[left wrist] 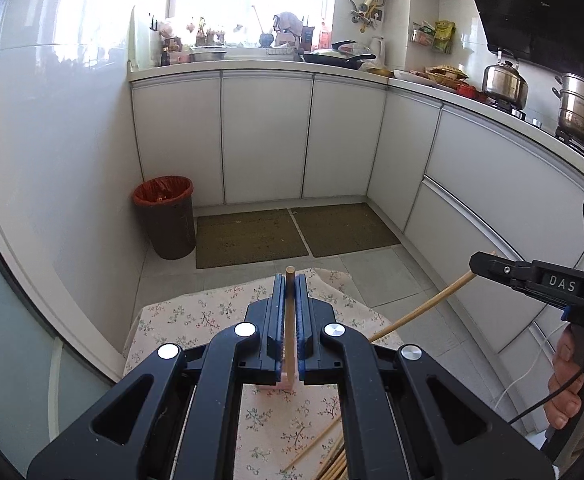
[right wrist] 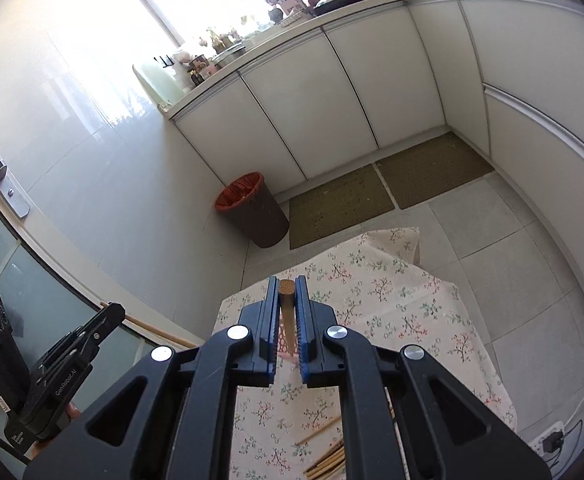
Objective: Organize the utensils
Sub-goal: 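Carry both chopsticks over the pink holder and open both tools to drop them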
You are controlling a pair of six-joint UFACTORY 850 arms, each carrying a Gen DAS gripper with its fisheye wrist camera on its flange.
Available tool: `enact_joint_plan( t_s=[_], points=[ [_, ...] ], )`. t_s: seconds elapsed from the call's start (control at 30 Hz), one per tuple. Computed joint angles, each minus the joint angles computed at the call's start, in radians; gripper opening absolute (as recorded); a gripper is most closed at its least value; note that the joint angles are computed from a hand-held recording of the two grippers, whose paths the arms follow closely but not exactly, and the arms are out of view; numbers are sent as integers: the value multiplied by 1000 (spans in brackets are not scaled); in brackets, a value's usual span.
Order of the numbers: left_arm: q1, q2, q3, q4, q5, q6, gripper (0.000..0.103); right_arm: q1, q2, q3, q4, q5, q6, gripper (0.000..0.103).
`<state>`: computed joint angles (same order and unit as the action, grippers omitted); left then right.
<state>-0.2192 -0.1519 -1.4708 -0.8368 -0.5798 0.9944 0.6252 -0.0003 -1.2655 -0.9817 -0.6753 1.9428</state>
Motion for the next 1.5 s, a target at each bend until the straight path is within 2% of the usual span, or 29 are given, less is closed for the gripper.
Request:
enact_joint_plan(
  t_s=[0.17,0.43,0.47,0.53,0.6,0.9,1.13,1.17,1.3,1.43,1.5],
  points=[
    [-29,-65,-25,29,93,-37,4,-40,-43,-15,-18,44,0,8],
    [-32,-182,-80,65,56,-106,5,-73,-119,-43,1,100,-22,8],
    [-26,-181,-74,37,50,-80,7,-74,-129,-50,3,103,-28,8],
    [-12,-170,-55,-22,51,-31,21,-73,-144,-62,6,100,-39,8],
    [9,-158,-49,-75,35,-8,27,-71,-160,-78,14,97,-55,8],
    [73,-81,10,-246,27,107,40,-52,-228,-161,50,50,-131,8],
    [98,-69,30,-253,11,124,40,-46,-308,-240,46,13,-188,8],
    [100,-70,31,-247,12,118,40,-51,-321,-250,59,24,-215,12],
    [105,-70,34,-204,8,84,41,-49,-346,-266,76,-17,-239,15],
    [102,-54,50,-181,7,77,49,-29,-309,-221,42,-56,-183,35],
    [97,-44,63,-178,7,76,52,-16,-286,-198,31,-78,-160,38]
  ],
)
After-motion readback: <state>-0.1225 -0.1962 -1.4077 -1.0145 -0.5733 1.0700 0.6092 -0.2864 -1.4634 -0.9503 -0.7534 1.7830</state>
